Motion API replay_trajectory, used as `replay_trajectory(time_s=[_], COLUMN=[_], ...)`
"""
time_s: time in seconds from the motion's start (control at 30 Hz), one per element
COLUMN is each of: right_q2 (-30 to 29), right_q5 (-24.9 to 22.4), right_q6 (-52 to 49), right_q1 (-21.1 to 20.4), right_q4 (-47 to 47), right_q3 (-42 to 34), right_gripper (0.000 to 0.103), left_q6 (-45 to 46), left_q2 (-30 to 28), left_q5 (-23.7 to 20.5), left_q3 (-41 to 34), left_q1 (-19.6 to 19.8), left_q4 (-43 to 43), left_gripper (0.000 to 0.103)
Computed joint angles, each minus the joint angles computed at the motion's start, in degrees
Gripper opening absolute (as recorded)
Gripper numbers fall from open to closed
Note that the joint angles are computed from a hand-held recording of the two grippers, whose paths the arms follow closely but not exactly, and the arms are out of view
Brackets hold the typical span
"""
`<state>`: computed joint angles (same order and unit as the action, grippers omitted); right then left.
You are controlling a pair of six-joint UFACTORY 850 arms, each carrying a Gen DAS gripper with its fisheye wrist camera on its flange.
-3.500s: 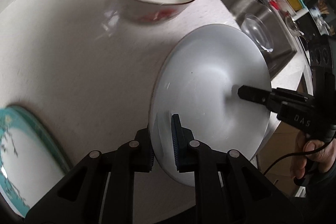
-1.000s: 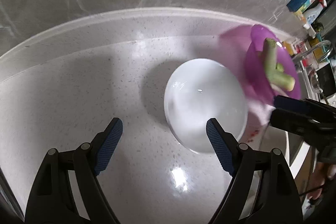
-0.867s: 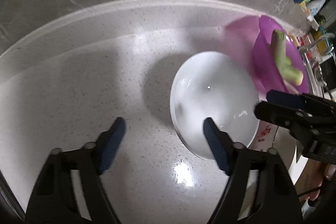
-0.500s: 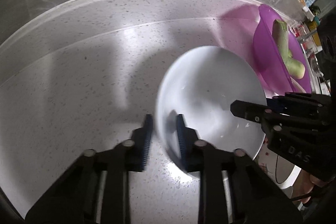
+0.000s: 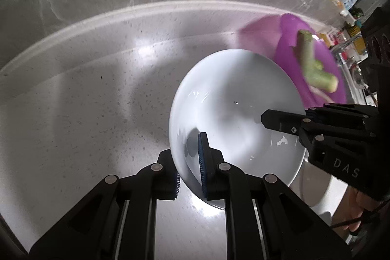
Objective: Organize plates and bowls
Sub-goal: 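Close the left gripper on the small white bowl while the right gripper grips it too, then carry the small white bowl with both grippers and lower it into the large white bowl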
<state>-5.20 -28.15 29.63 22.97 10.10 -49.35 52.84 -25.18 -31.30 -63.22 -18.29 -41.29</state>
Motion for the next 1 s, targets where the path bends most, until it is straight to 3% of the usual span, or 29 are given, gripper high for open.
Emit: replay_trajectory(time_s=[0.23, 0.5, 0.73, 0.87, 1.0], right_q2=[11.6, 28.4, 45.6, 50.6, 51.2], right_q5=[-1.8, -6.7, -14.5, -15.3, -14.3], right_q6=[5.5, 14.3, 17.9, 16.6, 13.9], right_q1=[2.4, 7.6, 14.8, 16.6, 17.0], right_q4=[-4.1, -8.4, -5.6, -0.2, 2.7], right_q3=[3.8, 12.9, 23.2, 29.4, 32.4], right_gripper=[0.010, 0.012, 0.012, 0.012, 0.011], left_q6=[6.3, 3.2, -13.6, -23.7, -31.5], left_q2=[12.2, 27.0, 39.2, 42.1, 43.3], left_q5=[-2.5, -3.3, -2.2, 0.0, 3.3], left_q3=[8.2, 20.1, 33.0, 39.5, 43.0], left_q1=[0.8, -3.8, -13.1, -19.1, -23.4], left_q4=[-4.0, -2.8, 3.5, 5.3, 8.2], left_gripper=[0.011, 0.011, 0.011, 0.011, 0.011])
